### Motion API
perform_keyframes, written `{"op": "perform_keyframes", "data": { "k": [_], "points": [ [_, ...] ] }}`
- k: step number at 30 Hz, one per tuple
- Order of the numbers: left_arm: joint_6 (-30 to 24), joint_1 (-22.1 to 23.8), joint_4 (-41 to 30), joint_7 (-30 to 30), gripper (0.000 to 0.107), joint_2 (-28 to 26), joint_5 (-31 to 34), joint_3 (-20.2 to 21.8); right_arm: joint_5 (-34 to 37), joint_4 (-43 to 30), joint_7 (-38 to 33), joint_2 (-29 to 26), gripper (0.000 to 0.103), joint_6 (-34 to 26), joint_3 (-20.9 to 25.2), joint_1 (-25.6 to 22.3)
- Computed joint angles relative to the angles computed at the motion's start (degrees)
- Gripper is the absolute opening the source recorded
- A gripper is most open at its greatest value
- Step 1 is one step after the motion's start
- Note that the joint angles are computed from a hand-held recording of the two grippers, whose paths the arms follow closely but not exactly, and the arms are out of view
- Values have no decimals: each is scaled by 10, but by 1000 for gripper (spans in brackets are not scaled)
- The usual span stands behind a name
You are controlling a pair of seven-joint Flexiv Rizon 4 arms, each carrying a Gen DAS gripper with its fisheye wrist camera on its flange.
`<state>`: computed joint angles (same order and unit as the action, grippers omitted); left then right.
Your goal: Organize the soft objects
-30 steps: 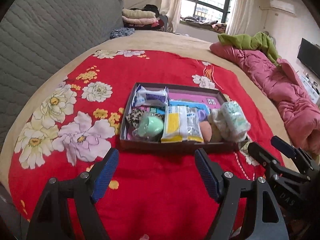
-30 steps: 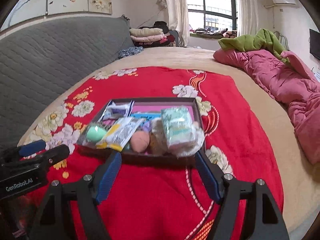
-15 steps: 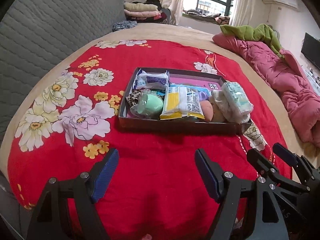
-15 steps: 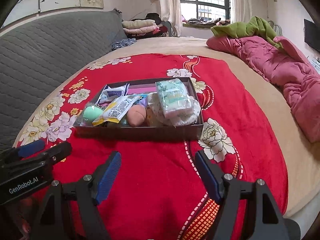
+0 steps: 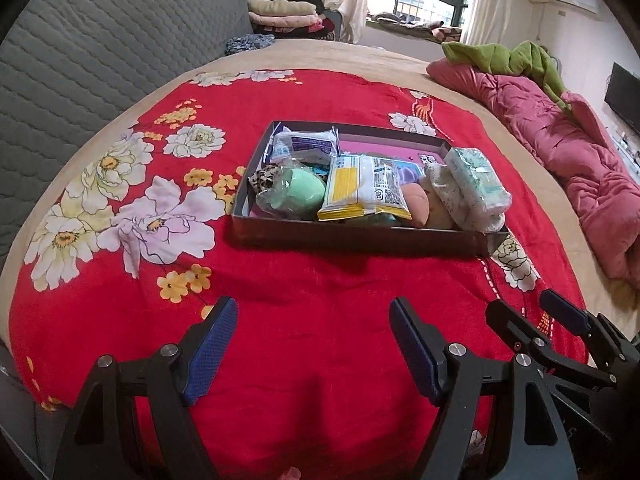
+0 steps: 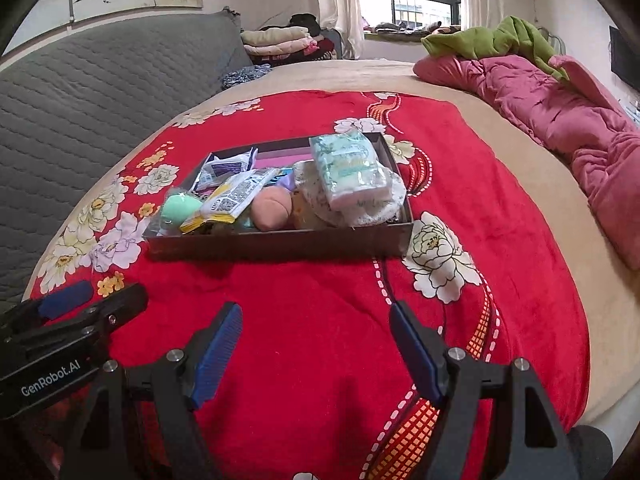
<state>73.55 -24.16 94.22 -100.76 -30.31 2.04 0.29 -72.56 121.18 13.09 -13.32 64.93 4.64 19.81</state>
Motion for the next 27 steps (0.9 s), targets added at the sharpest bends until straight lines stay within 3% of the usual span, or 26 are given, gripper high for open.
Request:
{"op": "perform_keyframes", "data": {
  "k": [27],
  "points": [
    [-17, -2, -7, -9, 79, -7, 4, 3, 23, -1, -16, -12, 75, 9, -4, 8]
  ]
}}
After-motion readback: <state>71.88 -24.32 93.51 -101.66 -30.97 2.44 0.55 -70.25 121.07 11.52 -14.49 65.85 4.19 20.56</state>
